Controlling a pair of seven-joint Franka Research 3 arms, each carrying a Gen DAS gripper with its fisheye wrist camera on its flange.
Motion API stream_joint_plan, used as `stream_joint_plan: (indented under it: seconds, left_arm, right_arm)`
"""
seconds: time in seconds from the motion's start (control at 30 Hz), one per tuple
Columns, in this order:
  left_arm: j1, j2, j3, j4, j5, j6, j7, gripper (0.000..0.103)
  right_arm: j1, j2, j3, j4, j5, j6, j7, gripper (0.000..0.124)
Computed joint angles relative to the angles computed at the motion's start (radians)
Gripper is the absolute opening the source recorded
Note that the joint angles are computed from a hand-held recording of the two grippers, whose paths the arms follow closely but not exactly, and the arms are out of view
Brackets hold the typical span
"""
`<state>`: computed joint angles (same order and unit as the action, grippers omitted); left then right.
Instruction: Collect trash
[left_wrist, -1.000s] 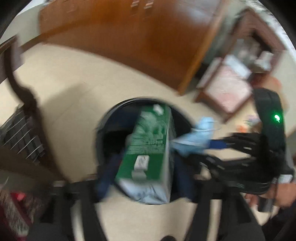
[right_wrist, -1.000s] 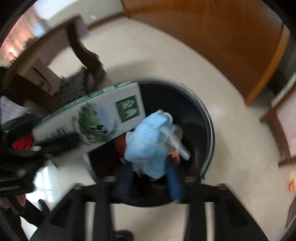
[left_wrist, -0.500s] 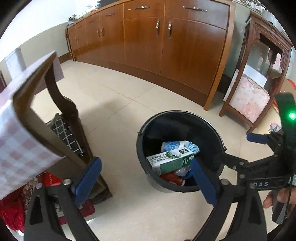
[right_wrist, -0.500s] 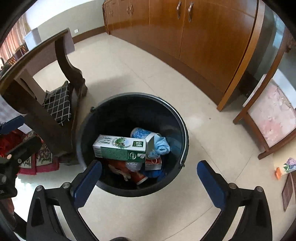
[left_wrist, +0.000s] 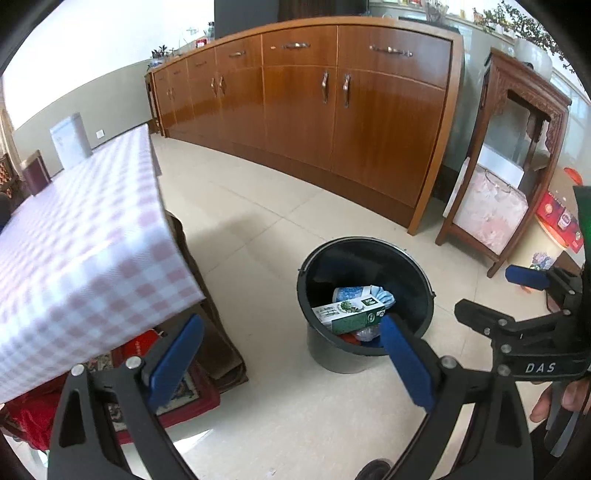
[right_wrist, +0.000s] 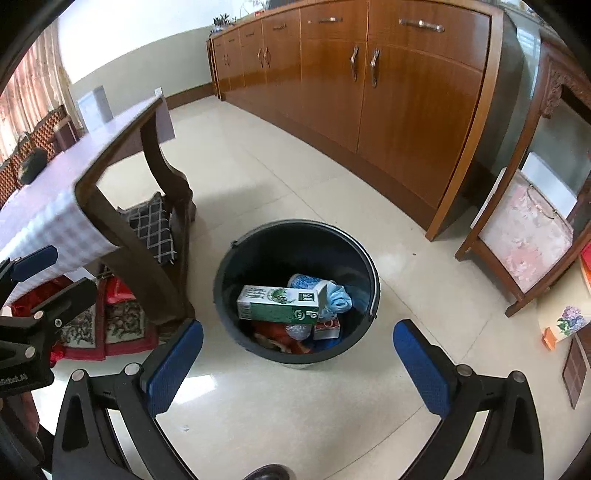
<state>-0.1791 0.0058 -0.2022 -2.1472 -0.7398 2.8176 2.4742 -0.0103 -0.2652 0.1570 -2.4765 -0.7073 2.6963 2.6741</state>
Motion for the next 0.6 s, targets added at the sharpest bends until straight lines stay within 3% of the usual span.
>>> stream_joint_plan:
  seconds: [0.23, 0.6]
  left_arm:
    - [-0.014, -0.101, 0.049, -0.052, -0.069, 0.011, 0.062, 0.098]
    - [-0.082, -0.265, 0.187, -0.127, -0.177, -0.006, 0.144, 0.098]
  right_arm:
    - [0.035, -0.087, 0.06, 0.019, 0.017, -0.092, 0.03, 0.103]
    - [0.098, -0.185, 0.155, 0.073, 0.003, -0.254, 0.069, 0.103]
